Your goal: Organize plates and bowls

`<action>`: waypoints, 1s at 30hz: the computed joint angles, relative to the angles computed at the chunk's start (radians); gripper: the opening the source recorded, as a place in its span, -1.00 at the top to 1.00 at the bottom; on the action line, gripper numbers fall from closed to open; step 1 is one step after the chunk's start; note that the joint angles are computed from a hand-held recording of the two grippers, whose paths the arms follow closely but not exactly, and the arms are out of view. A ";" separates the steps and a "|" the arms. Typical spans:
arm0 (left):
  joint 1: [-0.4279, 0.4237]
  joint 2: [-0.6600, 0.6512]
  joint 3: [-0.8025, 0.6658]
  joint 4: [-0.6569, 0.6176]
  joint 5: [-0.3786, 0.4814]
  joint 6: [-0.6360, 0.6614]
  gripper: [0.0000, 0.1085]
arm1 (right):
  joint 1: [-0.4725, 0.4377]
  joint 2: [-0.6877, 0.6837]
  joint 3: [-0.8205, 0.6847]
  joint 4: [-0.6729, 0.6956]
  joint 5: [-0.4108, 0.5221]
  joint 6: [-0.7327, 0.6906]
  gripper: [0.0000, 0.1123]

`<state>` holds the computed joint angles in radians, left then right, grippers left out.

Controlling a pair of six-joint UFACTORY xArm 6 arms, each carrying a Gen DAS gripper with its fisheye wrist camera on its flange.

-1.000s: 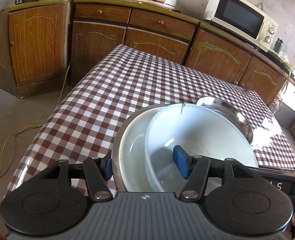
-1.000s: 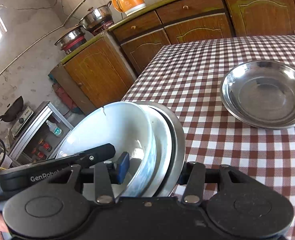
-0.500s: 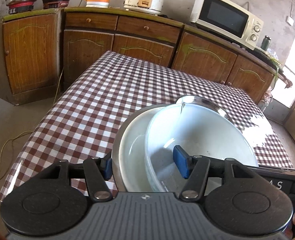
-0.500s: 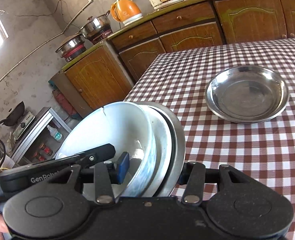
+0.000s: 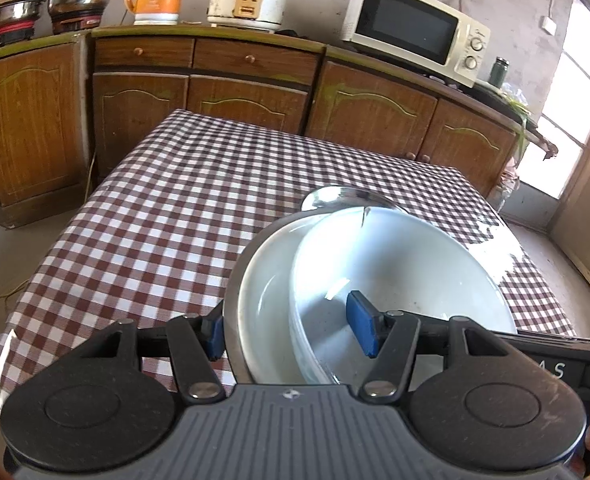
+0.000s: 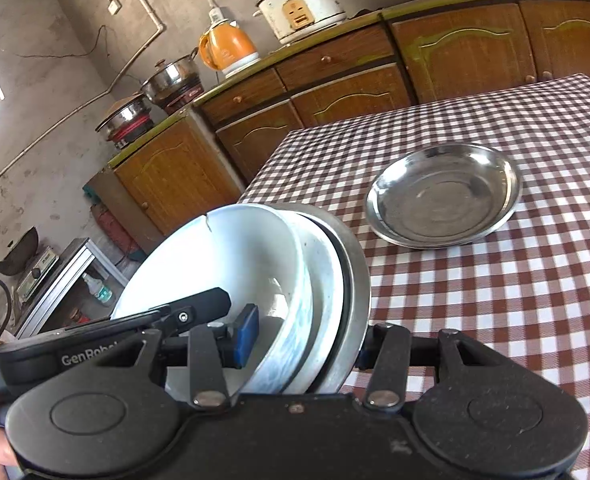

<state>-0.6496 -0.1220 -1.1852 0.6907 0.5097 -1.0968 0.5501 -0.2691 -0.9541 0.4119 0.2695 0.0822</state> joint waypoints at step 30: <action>-0.040 0.161 -0.169 -0.076 -0.064 0.143 -0.12 | -0.108 -0.115 0.109 -0.098 -0.052 0.119 0.01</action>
<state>-0.6898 0.0395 -1.3537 0.6150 0.4460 -0.9542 0.4419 -0.3843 -0.8451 0.3137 0.2177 0.2007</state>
